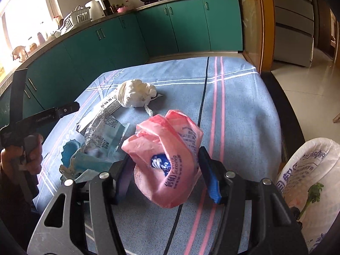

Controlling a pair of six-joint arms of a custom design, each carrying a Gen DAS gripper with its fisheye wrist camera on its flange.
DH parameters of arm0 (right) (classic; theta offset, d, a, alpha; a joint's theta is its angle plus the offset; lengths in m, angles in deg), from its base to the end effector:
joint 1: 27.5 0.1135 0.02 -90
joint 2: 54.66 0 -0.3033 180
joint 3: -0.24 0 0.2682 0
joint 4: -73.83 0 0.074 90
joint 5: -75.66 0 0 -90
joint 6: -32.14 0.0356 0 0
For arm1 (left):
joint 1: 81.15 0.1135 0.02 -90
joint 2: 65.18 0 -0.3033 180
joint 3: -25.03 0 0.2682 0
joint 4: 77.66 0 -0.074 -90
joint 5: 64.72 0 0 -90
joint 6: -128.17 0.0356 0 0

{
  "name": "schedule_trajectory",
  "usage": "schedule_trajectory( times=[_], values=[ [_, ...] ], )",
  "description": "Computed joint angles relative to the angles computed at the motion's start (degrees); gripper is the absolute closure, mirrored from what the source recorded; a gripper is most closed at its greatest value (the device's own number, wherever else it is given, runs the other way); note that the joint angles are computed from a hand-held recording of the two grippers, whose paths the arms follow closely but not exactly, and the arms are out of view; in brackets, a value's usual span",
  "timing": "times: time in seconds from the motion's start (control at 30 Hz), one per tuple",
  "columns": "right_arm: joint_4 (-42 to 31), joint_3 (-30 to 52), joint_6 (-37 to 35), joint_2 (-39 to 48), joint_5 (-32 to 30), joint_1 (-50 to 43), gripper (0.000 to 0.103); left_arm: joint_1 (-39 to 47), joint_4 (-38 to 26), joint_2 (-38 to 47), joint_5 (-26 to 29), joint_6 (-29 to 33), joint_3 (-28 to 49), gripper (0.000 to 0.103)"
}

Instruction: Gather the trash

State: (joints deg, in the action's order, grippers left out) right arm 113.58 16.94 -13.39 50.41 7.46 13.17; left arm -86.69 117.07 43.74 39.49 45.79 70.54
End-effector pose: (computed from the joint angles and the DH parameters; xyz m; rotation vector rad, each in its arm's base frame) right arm 0.1431 0.1055 0.0580 0.2488 2.3442 0.2673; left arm 0.3077 -0.0386 0.0791 0.3875 2.3738 -0.2830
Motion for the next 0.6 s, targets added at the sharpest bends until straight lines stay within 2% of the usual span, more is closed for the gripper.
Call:
schedule_trajectory(
  times=[0.1,0.2,0.3,0.6],
  values=[
    [1.2,-0.3,-0.7,-0.3,-0.9,-0.7,0.044,-2.2,-1.4,1.3,0.5,0.3,1.4,0.020],
    [2.6,-0.4,-0.8,0.8,-2.0,-1.5,0.044,-3.4,-8.0,3.9,5.9,1.8,4.9,0.020],
    [6.4,-0.9,-0.7,3.9,-4.3,-2.7,0.044,-5.7,-6.0,5.2,3.4,1.3,4.9,0.019],
    [7.8,-1.5,-0.6,5.7,-5.2,-3.7,0.044,-9.5,-2.9,6.3,-1.1,4.6,4.0,0.019]
  ],
)
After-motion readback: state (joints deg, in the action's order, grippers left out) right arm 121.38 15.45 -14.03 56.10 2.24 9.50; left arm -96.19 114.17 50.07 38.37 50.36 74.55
